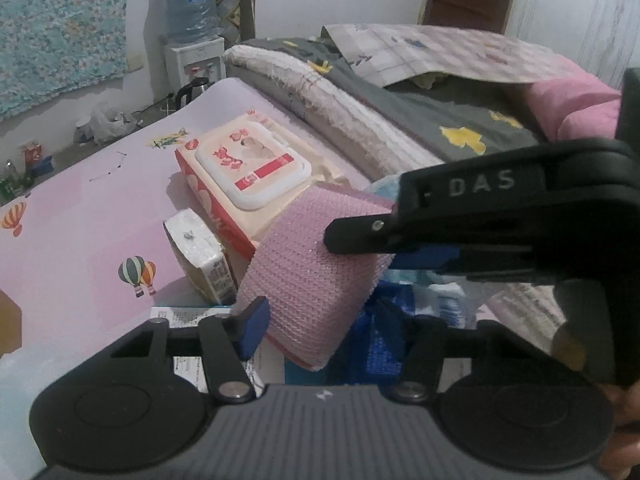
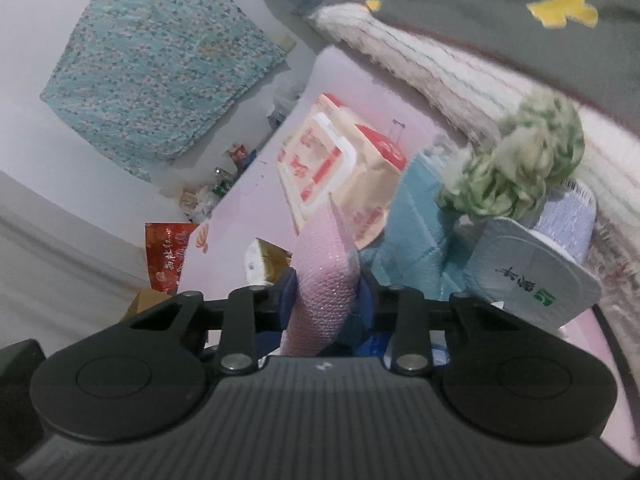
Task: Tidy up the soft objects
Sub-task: 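Grasp the pink knitted pouch edge with the right tool, then carry the pink knitted pouch over the box with the right tool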
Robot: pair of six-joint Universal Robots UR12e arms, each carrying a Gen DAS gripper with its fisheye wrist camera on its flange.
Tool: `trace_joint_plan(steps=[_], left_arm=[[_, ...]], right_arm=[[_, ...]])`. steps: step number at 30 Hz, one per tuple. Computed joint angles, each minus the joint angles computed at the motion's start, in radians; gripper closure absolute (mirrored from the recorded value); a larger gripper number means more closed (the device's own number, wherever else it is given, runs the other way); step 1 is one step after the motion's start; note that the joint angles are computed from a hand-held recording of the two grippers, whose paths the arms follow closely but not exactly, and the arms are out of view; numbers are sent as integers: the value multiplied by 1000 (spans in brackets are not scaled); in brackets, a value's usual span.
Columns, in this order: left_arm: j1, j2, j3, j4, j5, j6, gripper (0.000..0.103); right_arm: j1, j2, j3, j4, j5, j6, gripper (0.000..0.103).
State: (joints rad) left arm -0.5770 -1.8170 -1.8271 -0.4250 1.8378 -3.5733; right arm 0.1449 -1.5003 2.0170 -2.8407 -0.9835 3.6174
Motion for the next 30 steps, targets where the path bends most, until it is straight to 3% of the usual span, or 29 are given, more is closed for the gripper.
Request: trace_joint_plan(steps=[10,17,21,25,30], left_arm=[[-36,81,-45,60,52,-24,49],[-57,197,-119,100,149,-63,50],[-50,279,-172,91,209,-99,50],[-15,356,-223,43,247,-165,49],[71,437,-288,-19,189,-269,51]], right_arm=[[12,-118,25,1,-3,-84,73],[67,-175,-7,11,32,-154,73],[133,-161,-69,40,51,-199,73],[222,-115,-162,125,44,-268,73],[333,-35,-308,318,-6,-366,74]])
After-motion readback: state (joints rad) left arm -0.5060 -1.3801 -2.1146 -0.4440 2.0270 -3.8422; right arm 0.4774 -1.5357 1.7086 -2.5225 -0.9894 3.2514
